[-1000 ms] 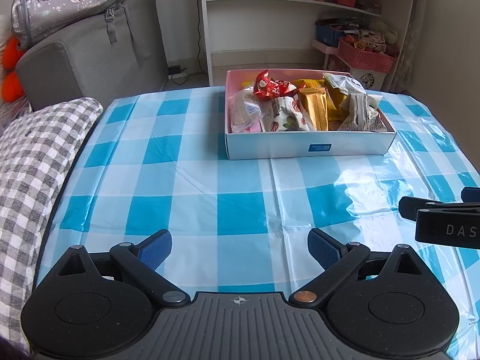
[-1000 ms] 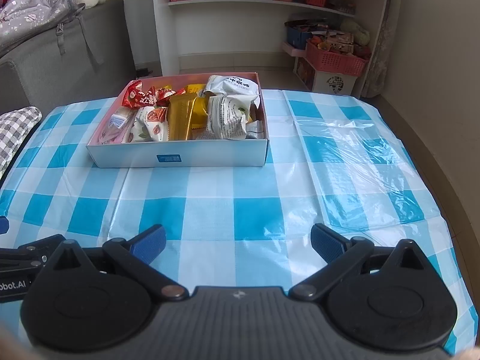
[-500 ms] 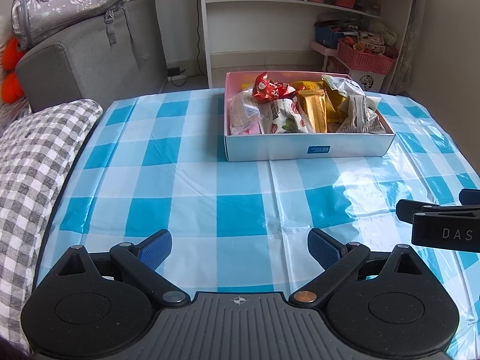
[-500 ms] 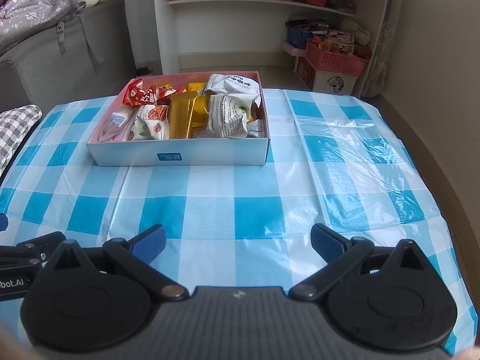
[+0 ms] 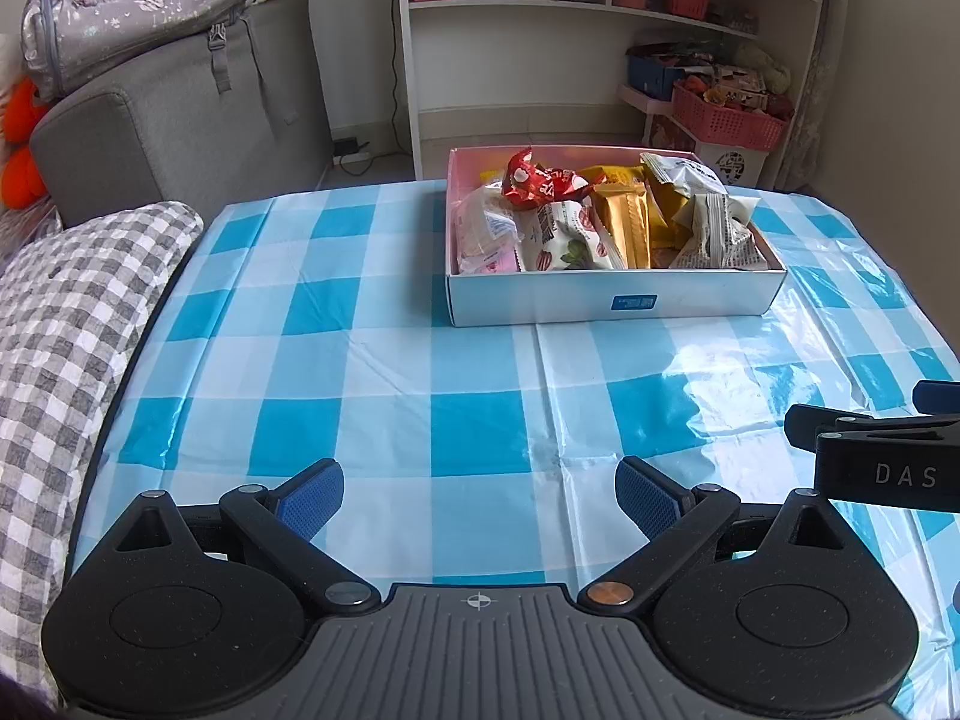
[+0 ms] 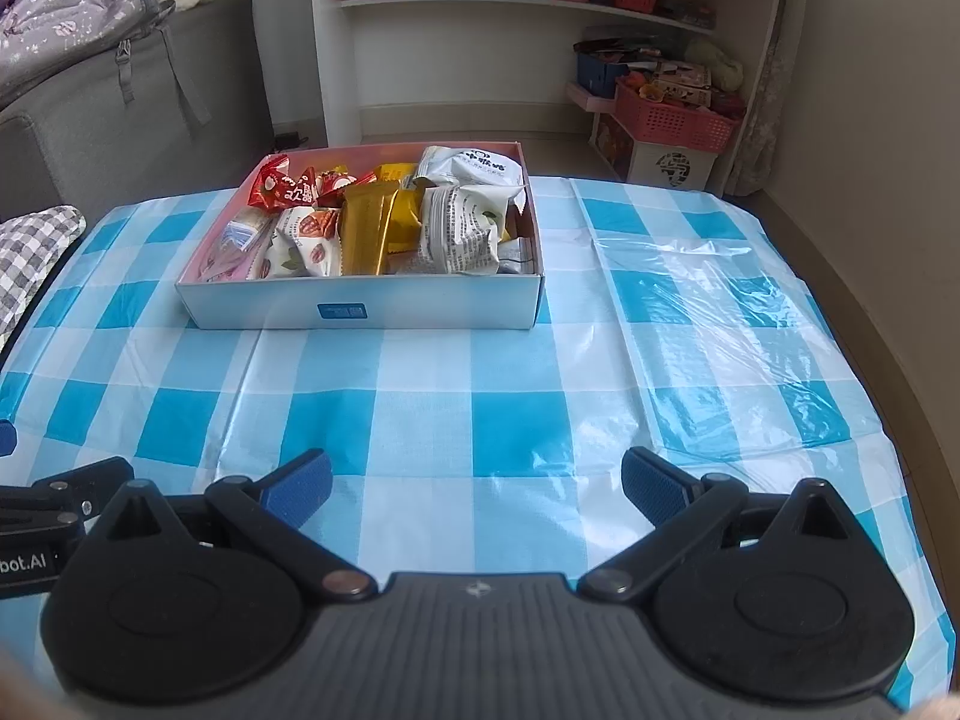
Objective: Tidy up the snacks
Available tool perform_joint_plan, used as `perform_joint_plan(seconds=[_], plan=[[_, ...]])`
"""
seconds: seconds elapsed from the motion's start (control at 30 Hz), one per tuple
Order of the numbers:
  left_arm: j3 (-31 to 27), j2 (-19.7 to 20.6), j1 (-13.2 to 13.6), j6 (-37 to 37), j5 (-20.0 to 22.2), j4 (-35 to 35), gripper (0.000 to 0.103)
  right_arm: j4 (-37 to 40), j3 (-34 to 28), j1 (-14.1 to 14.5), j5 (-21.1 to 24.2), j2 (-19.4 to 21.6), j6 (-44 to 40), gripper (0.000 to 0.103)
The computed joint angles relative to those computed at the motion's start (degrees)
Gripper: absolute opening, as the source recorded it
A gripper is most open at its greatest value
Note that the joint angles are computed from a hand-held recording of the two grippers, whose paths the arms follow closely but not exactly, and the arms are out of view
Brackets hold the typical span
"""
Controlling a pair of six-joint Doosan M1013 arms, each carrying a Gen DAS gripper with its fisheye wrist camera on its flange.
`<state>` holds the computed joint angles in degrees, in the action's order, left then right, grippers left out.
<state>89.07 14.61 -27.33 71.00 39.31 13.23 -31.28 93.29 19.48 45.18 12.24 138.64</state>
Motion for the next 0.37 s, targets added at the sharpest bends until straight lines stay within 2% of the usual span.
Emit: perform_joint_plan(seconds=[0.37], plan=[[0.2, -0.1, 0.0, 1.0, -0.9, -0.4, 0.099, -0.1, -0.1, 0.0, 0.0, 0.1, 0.0, 0.103]])
